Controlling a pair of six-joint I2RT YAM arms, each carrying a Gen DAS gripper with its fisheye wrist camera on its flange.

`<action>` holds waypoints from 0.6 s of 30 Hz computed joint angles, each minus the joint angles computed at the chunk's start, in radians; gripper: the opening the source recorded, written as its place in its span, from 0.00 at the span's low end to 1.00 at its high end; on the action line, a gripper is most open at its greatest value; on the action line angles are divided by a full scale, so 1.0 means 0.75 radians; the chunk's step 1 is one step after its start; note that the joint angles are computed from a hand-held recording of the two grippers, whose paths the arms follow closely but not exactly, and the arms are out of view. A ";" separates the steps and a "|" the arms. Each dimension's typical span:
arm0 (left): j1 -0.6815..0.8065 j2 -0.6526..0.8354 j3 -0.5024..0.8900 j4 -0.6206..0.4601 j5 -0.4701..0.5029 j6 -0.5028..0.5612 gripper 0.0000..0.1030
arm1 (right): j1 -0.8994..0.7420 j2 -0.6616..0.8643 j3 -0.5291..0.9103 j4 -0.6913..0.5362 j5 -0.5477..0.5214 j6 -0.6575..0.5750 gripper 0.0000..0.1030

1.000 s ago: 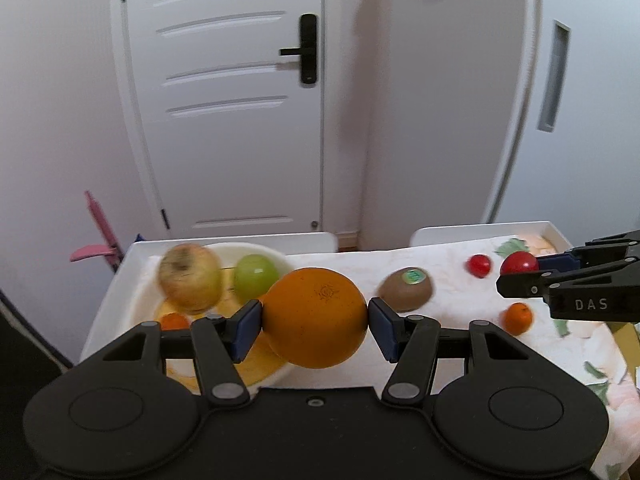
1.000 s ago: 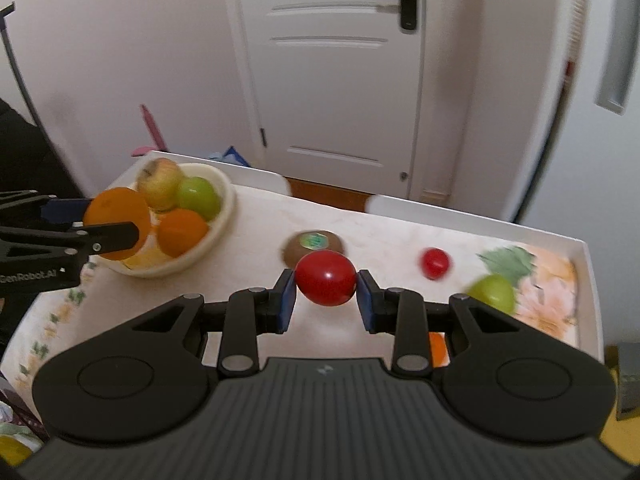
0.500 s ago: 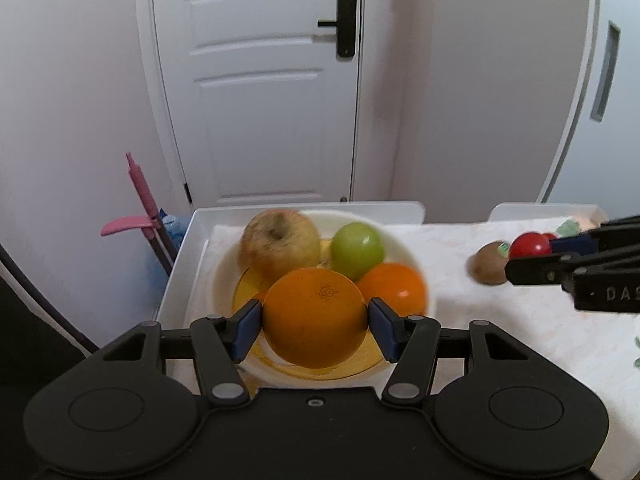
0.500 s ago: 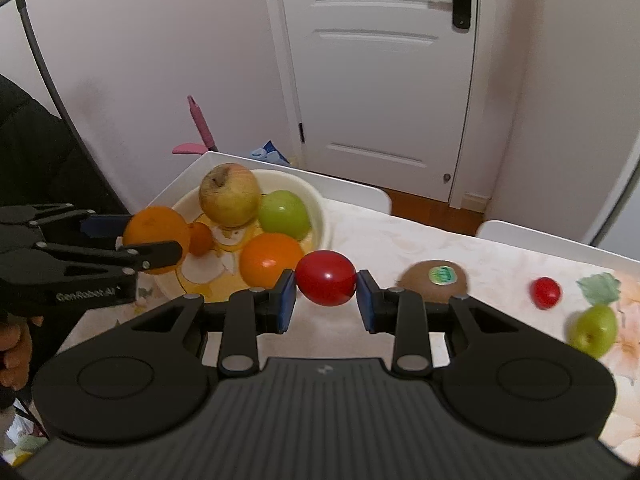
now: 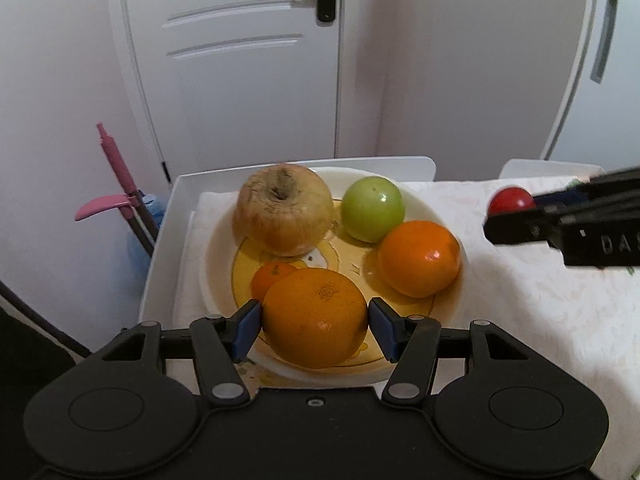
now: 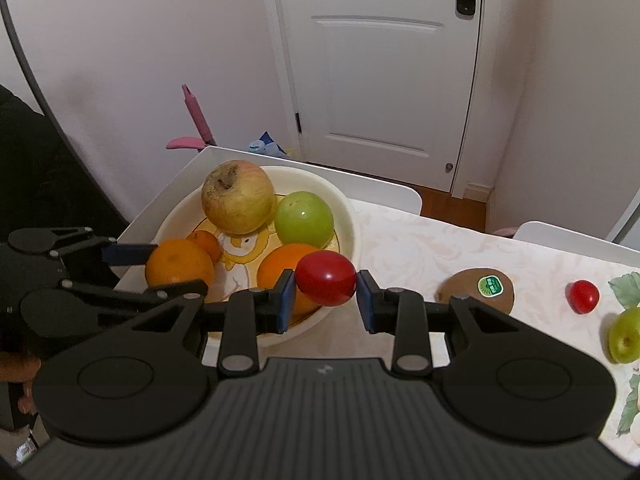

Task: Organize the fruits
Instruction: 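Carry the orange and tomato to the duck bowl and release them inside, then withdraw both tools from the bowl back over the kiwi and tangerine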

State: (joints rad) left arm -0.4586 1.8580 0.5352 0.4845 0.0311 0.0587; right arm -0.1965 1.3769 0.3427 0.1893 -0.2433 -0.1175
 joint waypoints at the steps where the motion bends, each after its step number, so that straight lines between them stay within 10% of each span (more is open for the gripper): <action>1: -0.006 0.002 -0.003 0.006 -0.002 0.004 0.62 | -0.001 0.003 0.002 0.004 0.004 0.001 0.46; 5: -0.014 -0.040 -0.066 0.104 0.011 0.015 0.88 | 0.008 0.012 0.019 0.004 0.023 0.012 0.46; 18: 0.053 -0.244 -0.142 0.010 0.020 -0.063 0.88 | 0.032 0.167 0.157 0.018 0.020 -0.014 0.46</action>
State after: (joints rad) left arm -0.4190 1.6751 0.4285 0.4923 0.0458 0.0118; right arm -0.1728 1.5020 0.4605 0.2027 -0.2282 -0.1279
